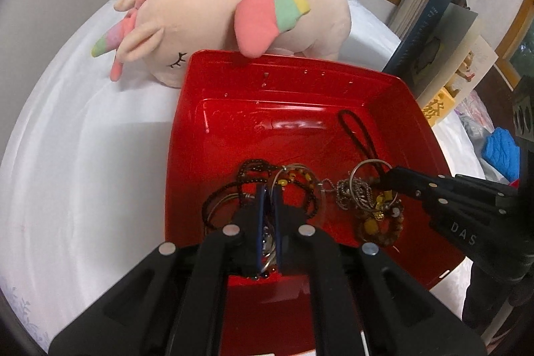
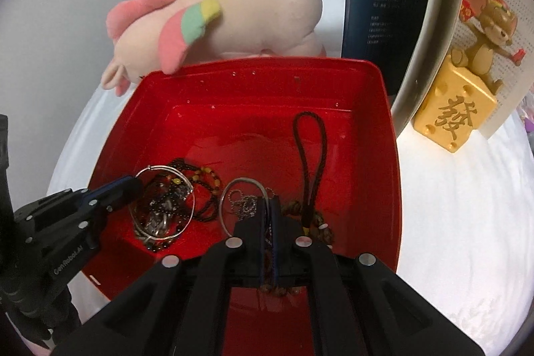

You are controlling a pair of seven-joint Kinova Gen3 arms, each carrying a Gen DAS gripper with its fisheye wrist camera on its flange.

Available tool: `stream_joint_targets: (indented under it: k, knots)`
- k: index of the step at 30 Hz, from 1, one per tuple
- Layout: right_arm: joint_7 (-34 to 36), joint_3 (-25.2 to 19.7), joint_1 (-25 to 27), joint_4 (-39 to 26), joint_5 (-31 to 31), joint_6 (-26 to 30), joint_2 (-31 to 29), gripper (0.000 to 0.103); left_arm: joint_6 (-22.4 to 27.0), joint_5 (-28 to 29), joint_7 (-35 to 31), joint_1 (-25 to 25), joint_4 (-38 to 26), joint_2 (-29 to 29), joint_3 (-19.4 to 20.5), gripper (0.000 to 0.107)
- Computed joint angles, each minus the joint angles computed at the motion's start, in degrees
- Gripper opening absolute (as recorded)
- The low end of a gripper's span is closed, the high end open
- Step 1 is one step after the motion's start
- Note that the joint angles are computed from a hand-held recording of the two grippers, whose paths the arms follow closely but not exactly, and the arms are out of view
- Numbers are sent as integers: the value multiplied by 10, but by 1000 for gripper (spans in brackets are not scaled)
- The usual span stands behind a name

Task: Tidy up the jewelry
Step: 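Carry the bangle and ring into the red tray and open both tools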

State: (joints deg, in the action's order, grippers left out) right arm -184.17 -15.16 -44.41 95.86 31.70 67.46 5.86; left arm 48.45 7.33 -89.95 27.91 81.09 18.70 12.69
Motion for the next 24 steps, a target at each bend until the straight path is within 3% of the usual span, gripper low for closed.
stream_joint_targets:
  k: [7,9,24]
  knots:
    - [2,1,0,-2,-3,4,3,9,2,9,-10,-4,-1,4,1,6]
    - [1,2,0,-3,0,1,7,18,3,15,-15,-8,0,2,3,11]
    - [-41,-12,-45,-28,31,73,13,18,-28,5,-11,-3,46,-52,3,49]
